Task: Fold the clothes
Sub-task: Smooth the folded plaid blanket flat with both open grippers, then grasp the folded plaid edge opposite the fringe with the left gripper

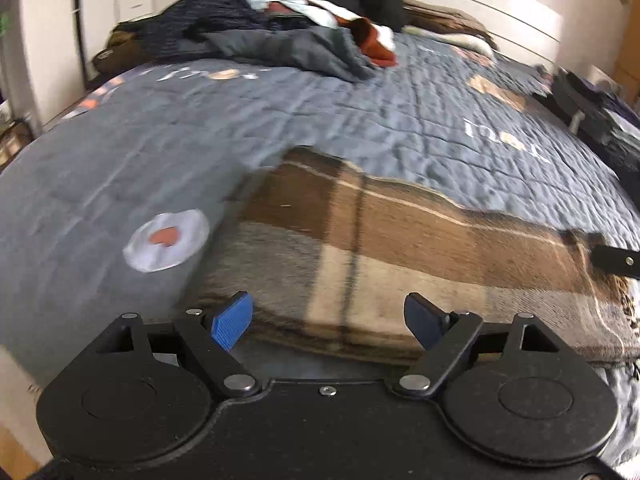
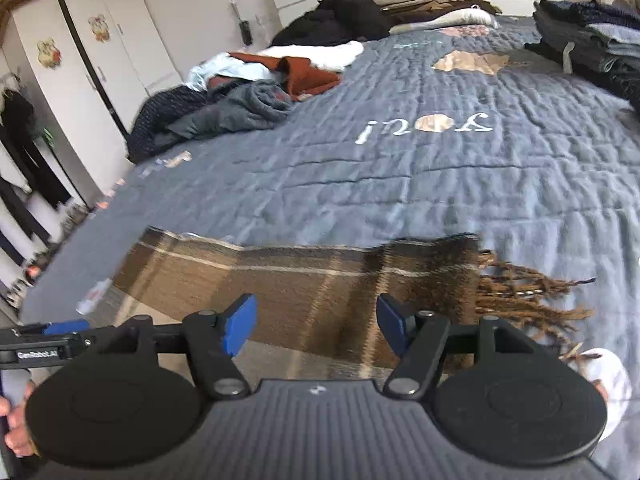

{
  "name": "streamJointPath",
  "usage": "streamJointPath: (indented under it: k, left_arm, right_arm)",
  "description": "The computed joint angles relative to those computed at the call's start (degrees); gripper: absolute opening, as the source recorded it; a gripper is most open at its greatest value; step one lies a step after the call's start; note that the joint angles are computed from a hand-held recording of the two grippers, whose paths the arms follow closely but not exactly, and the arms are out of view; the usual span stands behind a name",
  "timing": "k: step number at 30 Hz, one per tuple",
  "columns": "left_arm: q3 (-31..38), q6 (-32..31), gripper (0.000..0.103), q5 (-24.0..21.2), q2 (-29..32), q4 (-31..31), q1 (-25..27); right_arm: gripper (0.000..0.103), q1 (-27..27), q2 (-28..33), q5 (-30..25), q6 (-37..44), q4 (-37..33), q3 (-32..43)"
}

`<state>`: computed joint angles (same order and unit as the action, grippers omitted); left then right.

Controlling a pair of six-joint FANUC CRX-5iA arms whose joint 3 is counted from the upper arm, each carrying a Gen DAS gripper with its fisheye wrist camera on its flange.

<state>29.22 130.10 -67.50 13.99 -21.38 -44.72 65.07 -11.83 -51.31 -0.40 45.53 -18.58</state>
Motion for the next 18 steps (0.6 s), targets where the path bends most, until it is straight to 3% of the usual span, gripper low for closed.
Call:
streamJointPath:
  k: [5, 18]
  left_arm:
    - [-4.7, 7.1, 0.084, 1.0, -4.0, 0.5, 1.8]
    - [-23.4, 24.4, 0.084, 20.1, -12.5, 12.0, 9.6]
  right_arm:
    - [0.066, -0.2, -0.4, 1.9, -1.0, 0.4, -0.3]
    - [0.068, -0.3, -1.1, 3.3, -2.9, 1.7, -1.3]
